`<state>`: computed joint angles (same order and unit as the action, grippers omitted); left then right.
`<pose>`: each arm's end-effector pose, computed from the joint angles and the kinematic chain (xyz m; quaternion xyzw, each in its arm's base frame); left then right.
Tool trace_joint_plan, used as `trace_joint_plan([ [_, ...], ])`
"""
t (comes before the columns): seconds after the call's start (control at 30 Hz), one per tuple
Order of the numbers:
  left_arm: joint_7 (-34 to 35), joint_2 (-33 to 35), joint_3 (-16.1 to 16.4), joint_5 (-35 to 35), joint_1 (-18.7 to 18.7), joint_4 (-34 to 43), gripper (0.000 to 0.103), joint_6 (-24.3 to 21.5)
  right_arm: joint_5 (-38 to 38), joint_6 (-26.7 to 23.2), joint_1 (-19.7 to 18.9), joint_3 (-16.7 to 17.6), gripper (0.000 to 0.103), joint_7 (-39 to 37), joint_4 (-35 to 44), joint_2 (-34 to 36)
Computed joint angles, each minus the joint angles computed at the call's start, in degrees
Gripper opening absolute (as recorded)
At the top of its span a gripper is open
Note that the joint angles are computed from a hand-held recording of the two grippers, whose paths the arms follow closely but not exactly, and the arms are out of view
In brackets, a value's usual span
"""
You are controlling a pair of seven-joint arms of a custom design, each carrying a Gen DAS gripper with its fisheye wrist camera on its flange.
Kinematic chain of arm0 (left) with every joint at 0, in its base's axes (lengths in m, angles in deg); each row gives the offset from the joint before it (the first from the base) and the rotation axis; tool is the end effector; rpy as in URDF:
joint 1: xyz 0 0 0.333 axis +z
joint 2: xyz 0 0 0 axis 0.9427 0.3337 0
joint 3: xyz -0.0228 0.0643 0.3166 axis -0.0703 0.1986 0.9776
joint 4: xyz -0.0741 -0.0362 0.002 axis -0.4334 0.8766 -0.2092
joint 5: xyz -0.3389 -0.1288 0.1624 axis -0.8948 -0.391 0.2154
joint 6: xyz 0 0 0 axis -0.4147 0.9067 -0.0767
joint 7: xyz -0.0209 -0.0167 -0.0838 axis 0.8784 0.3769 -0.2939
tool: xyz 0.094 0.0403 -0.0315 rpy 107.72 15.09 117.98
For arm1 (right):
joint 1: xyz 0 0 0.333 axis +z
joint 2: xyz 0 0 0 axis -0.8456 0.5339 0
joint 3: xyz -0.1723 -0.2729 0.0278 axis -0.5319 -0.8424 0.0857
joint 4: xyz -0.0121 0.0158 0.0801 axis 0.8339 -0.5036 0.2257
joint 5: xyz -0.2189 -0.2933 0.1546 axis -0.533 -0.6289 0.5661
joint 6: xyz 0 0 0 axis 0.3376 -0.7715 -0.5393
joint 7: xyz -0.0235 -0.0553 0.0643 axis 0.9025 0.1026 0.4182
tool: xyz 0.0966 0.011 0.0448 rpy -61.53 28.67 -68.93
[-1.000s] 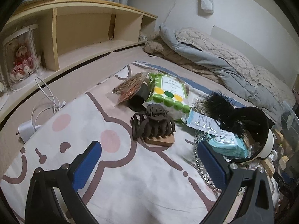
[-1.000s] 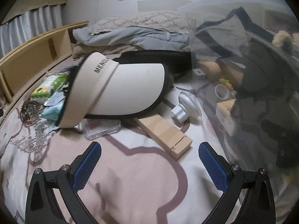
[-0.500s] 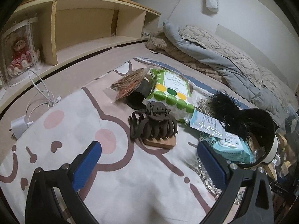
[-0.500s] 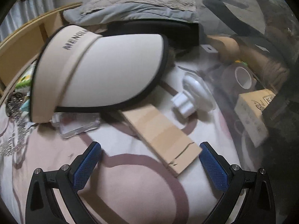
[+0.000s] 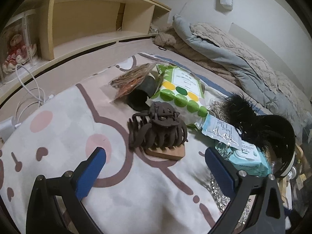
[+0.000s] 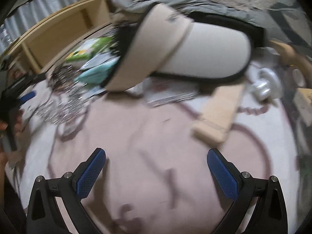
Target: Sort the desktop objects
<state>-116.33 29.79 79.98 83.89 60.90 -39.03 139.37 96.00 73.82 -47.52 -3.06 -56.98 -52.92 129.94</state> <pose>0.5900 -0.1430 0.3016 -0.8712 0.2892 -0.2243 0.3271 0.7234 0.2275 0.2562 -0.8855 0.3410 -0.0100 0.3155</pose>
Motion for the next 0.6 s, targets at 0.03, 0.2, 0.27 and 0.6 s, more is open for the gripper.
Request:
trace_joint_plan([
  [0.03, -0.05, 0.59, 0.1, 0.11, 0.2, 0.61, 0.101, 0.65, 0.27, 2.4, 0.43, 0.22, 0.103, -1.11, -2.23, -0.97],
  [0.2, 1.13, 3.23, 1.06, -0.61, 0.88, 3.44, 0.101, 2.61, -0.89, 7.87, 2.2, -0.12, 0.103, -2.8, -5.86, -2.49],
  [0.27, 1.27, 4.16, 1.62, -1.02, 1.02, 4.46, 0.101, 2.95, -0.4, 7.7, 1.74, 0.42, 0.103, -2.91, -6.36, -2.8],
  [0.6, 1.2, 6.82, 3.63, -2.69, 1.5, 6.51, 0.086, 4.54, -0.28, 7.75, 1.43, -0.22, 0.103, -0.23, -6.95, -3.46],
])
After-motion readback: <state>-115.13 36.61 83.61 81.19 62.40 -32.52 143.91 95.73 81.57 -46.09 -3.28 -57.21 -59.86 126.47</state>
